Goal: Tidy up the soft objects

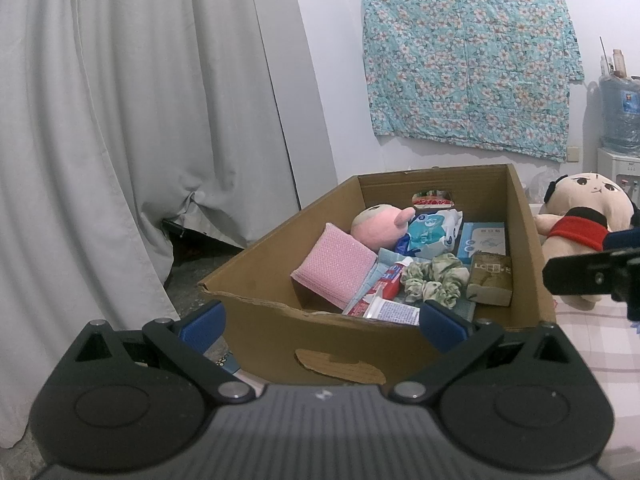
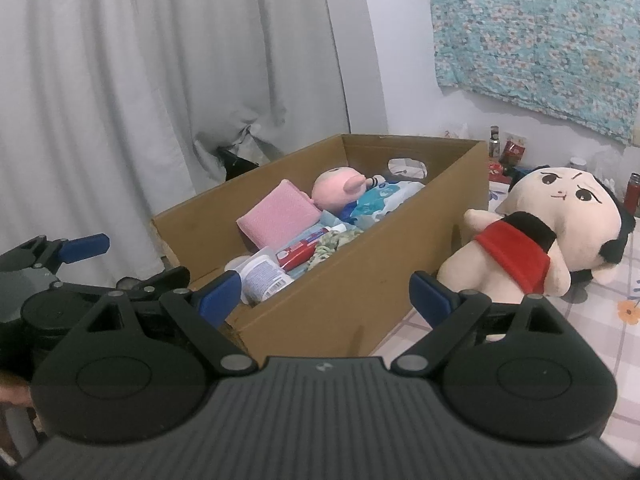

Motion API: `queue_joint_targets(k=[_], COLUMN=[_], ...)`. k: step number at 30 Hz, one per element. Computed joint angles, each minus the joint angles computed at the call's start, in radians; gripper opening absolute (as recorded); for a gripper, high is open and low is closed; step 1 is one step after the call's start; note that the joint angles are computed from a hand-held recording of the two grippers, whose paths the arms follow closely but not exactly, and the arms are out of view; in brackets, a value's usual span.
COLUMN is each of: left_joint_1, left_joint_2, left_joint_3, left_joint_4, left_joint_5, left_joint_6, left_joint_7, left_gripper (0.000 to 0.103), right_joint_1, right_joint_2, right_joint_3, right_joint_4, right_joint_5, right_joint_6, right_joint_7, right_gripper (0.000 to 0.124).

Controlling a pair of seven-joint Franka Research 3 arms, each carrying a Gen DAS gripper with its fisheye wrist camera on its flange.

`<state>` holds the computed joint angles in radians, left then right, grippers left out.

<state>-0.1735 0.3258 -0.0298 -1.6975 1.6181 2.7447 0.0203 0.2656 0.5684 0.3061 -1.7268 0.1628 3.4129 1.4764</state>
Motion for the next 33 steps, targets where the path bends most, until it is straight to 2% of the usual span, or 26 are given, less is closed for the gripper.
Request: queue_joint_targets(k=[33], left_joint_1=[-0.002], left_joint_2=[0.004], left_joint_3=[0.002], left_joint_4=[0.003], left_joint_5=[-0.005], left_joint_6=[-0.002], left_joint_7=[0.01], left_gripper=[0.103], right_joint_1=[0.0], right_joint_2=[-0.003], right_joint_3=[0.0], right_joint_4=[-0.004], right_joint_5=[-0.005], right_joint_6=[0.001], right_joint_7=[0.013], right_gripper=[0.093])
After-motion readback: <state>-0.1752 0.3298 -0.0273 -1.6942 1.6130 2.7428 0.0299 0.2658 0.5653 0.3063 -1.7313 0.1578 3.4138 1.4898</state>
